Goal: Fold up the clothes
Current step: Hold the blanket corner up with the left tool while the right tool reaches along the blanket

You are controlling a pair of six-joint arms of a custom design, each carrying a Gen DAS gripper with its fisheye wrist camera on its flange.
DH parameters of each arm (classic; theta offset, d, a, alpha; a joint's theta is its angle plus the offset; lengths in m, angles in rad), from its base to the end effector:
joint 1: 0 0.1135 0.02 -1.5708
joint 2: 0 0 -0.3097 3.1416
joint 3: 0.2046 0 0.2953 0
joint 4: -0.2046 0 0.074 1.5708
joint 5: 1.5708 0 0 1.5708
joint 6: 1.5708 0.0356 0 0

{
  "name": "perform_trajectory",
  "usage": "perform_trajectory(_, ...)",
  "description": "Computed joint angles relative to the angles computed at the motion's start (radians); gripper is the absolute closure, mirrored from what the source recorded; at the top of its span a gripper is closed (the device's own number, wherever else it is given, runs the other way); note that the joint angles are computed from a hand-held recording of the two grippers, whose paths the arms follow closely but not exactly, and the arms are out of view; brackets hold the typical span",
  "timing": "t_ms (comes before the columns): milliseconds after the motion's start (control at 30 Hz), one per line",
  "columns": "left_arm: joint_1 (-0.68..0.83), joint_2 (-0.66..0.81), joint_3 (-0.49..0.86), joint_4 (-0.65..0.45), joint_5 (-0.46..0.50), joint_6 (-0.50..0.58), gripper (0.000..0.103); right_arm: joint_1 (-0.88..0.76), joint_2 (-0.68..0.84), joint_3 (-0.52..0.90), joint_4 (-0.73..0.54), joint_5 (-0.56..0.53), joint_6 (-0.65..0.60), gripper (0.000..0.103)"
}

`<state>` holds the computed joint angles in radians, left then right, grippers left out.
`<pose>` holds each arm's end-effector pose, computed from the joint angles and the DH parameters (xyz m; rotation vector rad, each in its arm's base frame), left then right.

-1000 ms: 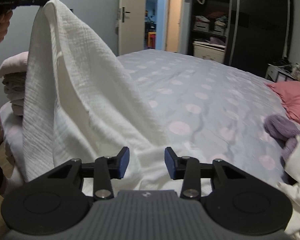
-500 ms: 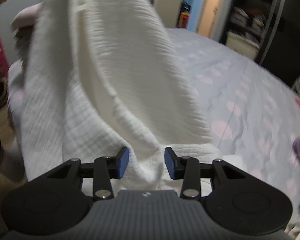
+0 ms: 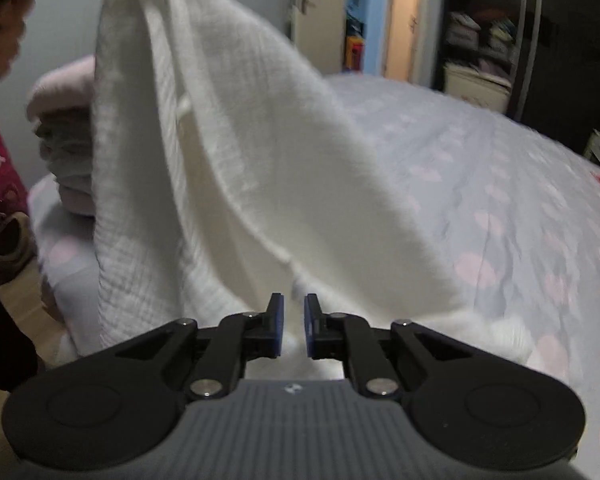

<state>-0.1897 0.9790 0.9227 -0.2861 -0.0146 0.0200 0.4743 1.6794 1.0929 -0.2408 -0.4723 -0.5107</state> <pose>0.2383 -0.0452 0.3774 0.1906 1.9049 -0.1005 0.3477 0.1967 0.2335 -1.2990 1.9568 0.5460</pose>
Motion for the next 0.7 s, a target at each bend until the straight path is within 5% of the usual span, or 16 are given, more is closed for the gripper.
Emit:
perform_trajectory(100,-0.014,0.004,0.003,0.003,-0.010,-0.001,0.098,0.034,0.019,-0.021,0.069,0.083,0.075,0.067)
perform_trajectory(200,-0.020,0.000,0.002,0.003,-0.017,-0.001,0.098,0.059,0.048,-0.029,0.142,0.153,0.130,0.064)
perform_trajectory(300,-0.020,-0.004,0.000,0.002,-0.020,-0.005,0.098,0.061,0.092,0.000,0.152,0.180,0.148,0.077)
perform_trajectory(333,-0.019,-0.007,-0.002,0.001,-0.020,-0.006,0.098,0.054,0.104,0.011,0.142,0.172,0.150,0.098)
perform_trajectory(700,0.025,-0.002,0.007,-0.056,-0.061,-0.047,0.098,-0.096,0.008,0.113,0.052,0.027,0.163,0.098)
